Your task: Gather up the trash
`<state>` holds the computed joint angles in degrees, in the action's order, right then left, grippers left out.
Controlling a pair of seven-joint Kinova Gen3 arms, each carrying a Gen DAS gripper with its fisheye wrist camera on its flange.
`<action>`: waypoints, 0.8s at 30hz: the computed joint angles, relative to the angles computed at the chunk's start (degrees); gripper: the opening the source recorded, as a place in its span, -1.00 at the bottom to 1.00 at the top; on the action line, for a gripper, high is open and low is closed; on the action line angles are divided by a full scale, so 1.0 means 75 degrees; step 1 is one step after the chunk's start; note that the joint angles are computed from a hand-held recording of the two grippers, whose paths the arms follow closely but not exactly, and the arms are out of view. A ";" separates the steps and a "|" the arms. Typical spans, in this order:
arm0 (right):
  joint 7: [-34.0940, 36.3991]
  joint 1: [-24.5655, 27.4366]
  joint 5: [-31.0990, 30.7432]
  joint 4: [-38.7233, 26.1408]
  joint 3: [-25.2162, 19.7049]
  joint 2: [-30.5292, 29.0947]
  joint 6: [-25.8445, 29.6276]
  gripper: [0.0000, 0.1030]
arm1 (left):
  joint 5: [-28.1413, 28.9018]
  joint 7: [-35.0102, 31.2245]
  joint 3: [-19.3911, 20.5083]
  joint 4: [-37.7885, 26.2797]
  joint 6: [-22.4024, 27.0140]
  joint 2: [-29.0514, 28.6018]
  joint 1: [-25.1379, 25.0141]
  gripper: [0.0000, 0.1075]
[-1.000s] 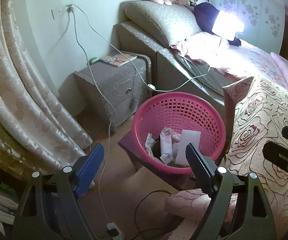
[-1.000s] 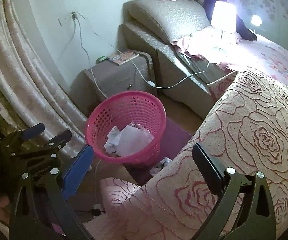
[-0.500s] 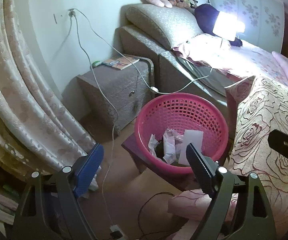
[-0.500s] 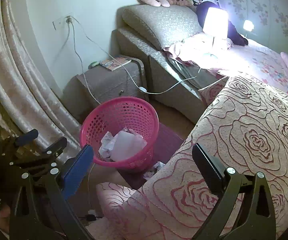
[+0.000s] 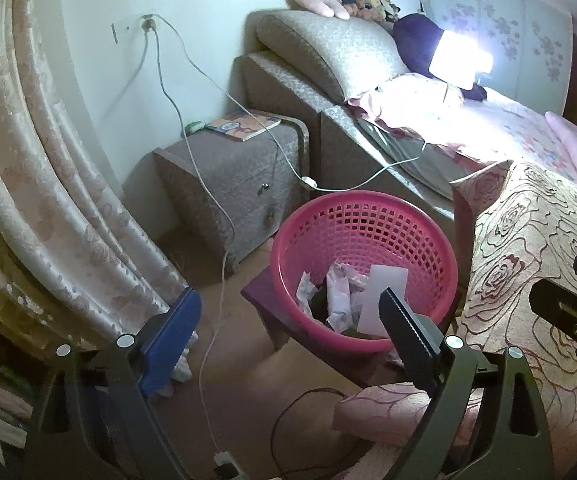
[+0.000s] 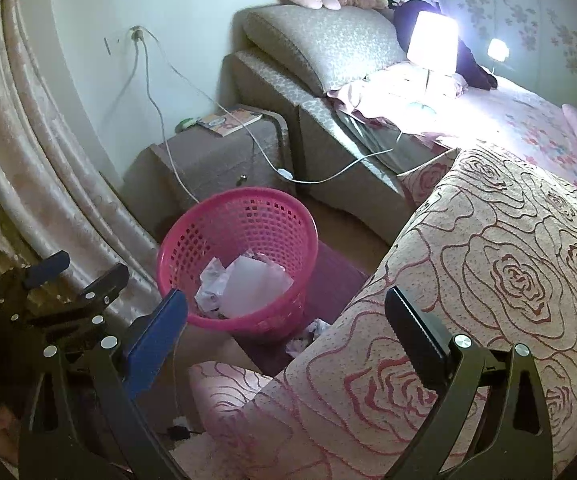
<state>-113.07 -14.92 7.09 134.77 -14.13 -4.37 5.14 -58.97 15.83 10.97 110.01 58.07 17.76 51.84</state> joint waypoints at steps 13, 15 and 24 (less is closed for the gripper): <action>0.0081 -0.0182 -0.0073 -0.0001 0.0181 0.0079 -0.0003 0.86 | -0.0033 0.0064 0.0011 0.0108 -0.0174 -0.0062 -0.0083 0.66; 0.0127 -0.0216 -0.0122 0.0048 0.0216 0.0091 -0.0054 0.86 | -0.0054 0.0111 0.0001 0.0133 -0.0223 -0.0063 -0.0093 0.66; 0.0148 -0.0152 -0.0194 0.0073 0.0128 0.0127 -0.0072 0.86 | -0.0031 0.0068 0.0005 0.0126 -0.0309 -0.0036 -0.0113 0.67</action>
<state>-111.96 -16.06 5.63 135.32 -13.17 -3.42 4.60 -59.21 16.34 11.01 110.96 55.75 17.49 51.00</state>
